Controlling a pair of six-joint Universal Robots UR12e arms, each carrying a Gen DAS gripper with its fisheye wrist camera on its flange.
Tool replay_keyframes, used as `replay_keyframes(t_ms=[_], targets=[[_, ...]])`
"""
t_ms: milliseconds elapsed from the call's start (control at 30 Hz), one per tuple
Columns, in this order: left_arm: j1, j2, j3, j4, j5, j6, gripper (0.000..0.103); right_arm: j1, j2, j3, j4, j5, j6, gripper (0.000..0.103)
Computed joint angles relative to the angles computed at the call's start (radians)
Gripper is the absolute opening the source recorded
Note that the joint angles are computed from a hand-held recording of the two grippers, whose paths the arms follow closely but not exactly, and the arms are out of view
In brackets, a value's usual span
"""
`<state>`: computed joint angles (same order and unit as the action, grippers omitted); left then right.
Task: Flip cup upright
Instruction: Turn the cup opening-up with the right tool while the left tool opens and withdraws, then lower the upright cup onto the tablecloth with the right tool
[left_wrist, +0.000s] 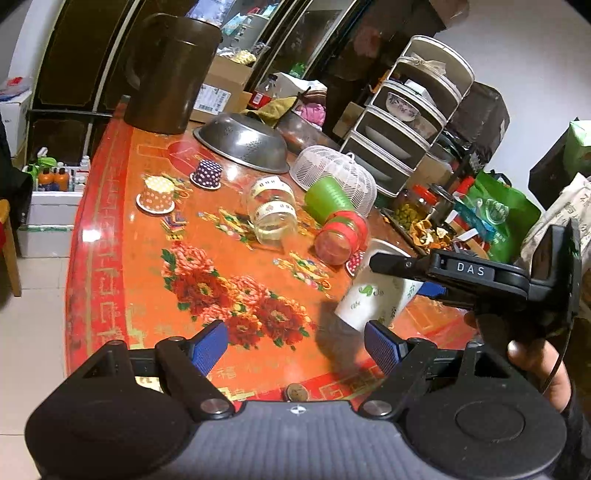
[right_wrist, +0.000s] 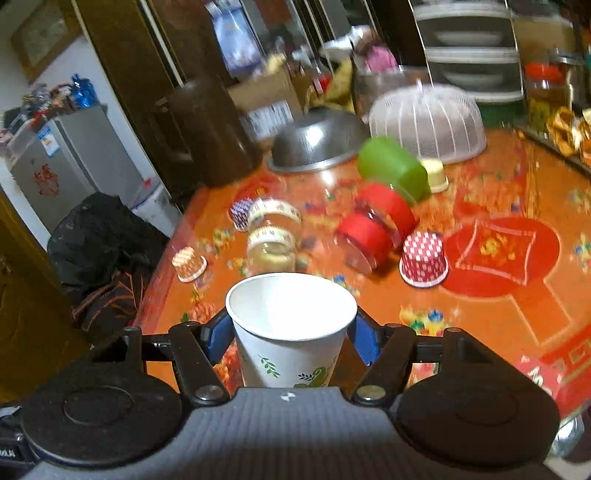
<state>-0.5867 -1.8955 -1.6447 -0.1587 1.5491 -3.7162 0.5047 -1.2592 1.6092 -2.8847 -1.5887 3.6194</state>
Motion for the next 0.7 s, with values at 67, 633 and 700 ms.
replay_keyframes(t_ms=[67, 633, 700], targets=[[0.0, -0.004, 0.0, 0.008, -0.006, 0.005, 0.084, 0.011, 0.006, 0.014, -0.061, -0.05, -0.023, 0.067], [-0.005, -0.017, -0.033, 0.173, 0.025, -0.003, 0.084, 0.102, 0.148, 0.091, -0.738, -0.323, -0.491, 0.067], [-0.003, -0.018, -0.033, 0.174, 0.018, -0.005, 0.084, 0.104, 0.159, 0.079, -0.744, -0.341, -0.494, 0.067]])
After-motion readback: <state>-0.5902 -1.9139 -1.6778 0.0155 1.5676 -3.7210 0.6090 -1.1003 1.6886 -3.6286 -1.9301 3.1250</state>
